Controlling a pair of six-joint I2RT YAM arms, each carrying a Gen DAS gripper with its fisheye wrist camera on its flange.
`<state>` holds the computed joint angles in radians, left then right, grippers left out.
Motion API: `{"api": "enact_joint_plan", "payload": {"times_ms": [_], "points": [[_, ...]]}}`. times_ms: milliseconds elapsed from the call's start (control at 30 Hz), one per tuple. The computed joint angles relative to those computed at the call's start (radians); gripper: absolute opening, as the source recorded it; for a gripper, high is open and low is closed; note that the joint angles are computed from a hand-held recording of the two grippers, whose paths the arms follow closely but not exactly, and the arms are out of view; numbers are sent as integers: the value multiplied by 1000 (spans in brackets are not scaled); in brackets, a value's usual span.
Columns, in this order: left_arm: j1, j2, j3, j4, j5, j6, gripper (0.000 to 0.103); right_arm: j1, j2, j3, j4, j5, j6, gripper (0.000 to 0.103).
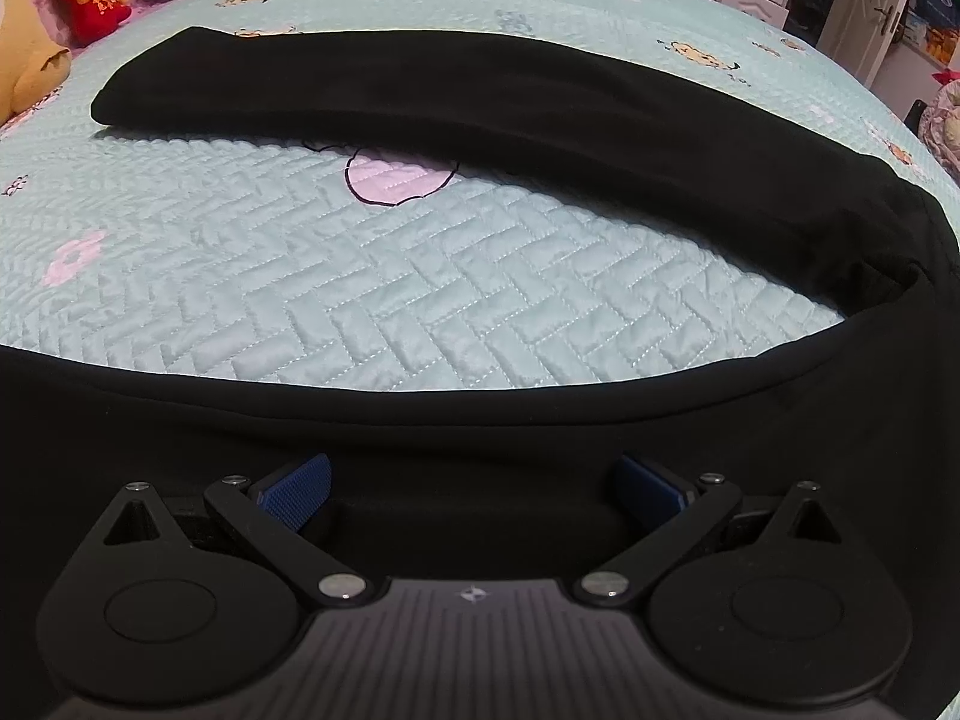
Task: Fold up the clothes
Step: 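Grasp the yellow-striped waistband end of the trouser strip with the right gripper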
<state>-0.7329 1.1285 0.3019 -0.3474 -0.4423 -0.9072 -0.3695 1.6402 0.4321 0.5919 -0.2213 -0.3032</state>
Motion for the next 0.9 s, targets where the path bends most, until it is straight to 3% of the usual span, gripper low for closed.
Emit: {"api": "enact_joint_plan", "payload": {"times_ms": [67,200,233,267,300,333,367,467,533,567,600,633,667,700,767,900], "points": [[-5,9,1,3,-6,0,103,20,-35,-34,65,64,-25,0],[-12,10,-3,8,-12,5,103,4,21,67,-83,106,3,0],[-12,9,-5,10,-13,7,103,-26,23,96,-155,34,33,2],[-12,9,-6,11,-13,8,103,-57,34,135,-232,-53,70,14],[-11,10,-5,12,-13,9,103,-80,54,163,-274,-122,107,37],[-11,12,-5,12,-13,10,103,-89,68,168,-268,-145,131,49],[-11,13,-5,12,-14,11,103,-83,88,176,-259,-141,143,67],[-11,17,-3,13,-15,13,103,-62,152,205,-246,-129,164,72],[-15,25,-2,15,-20,9,103,-20,172,204,-216,-80,149,67],[-18,29,-1,15,-23,6,103,4,164,185,-198,-48,137,49],[-19,31,-2,18,-24,5,103,27,151,165,-173,-7,122,39],[-18,32,-5,23,-24,6,103,37,152,160,-158,14,111,39],[-16,31,-9,29,-22,9,103,48,154,154,-142,35,98,32],[-15,30,-14,34,-21,10,103,59,148,138,-116,74,82,15],[-15,28,-18,39,-20,11,103,44,156,146,-96,102,54,0],[-14,27,-26,48,-20,13,103,35,211,178,-61,232,15,0]]}}
